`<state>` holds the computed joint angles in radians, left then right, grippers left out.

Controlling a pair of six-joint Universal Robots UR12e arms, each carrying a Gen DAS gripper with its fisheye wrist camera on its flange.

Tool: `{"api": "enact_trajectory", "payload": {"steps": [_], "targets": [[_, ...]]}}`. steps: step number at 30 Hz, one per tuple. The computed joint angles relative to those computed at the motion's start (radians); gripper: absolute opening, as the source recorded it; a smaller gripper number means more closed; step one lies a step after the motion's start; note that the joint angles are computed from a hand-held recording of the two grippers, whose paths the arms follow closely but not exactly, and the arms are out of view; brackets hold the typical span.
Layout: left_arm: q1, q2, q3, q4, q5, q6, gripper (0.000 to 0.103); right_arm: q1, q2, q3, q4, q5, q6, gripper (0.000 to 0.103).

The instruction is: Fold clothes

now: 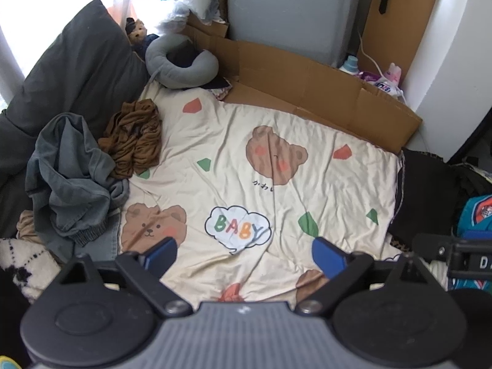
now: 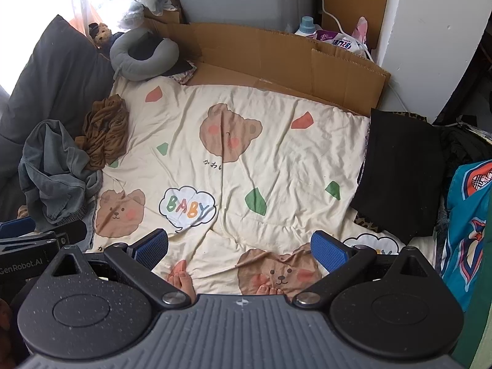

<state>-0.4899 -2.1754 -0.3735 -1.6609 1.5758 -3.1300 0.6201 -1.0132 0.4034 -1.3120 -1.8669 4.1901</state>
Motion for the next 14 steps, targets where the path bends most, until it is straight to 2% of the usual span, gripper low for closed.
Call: {"api": "enact_trajectory", "payload": {"steps": [6,14], "targets": [[0.001,0.002,-0.003,0.000,-0.008,-0.005,0.090,0.000,-0.014,0.027,-0.019,-0.002,0.006,0.102],[-0.008,-0.019,0.037,-0.028,0.022,0.000,0.091,0.000,-0.035,0.065,-0.050,-0.003,0.008,0.102]]}}
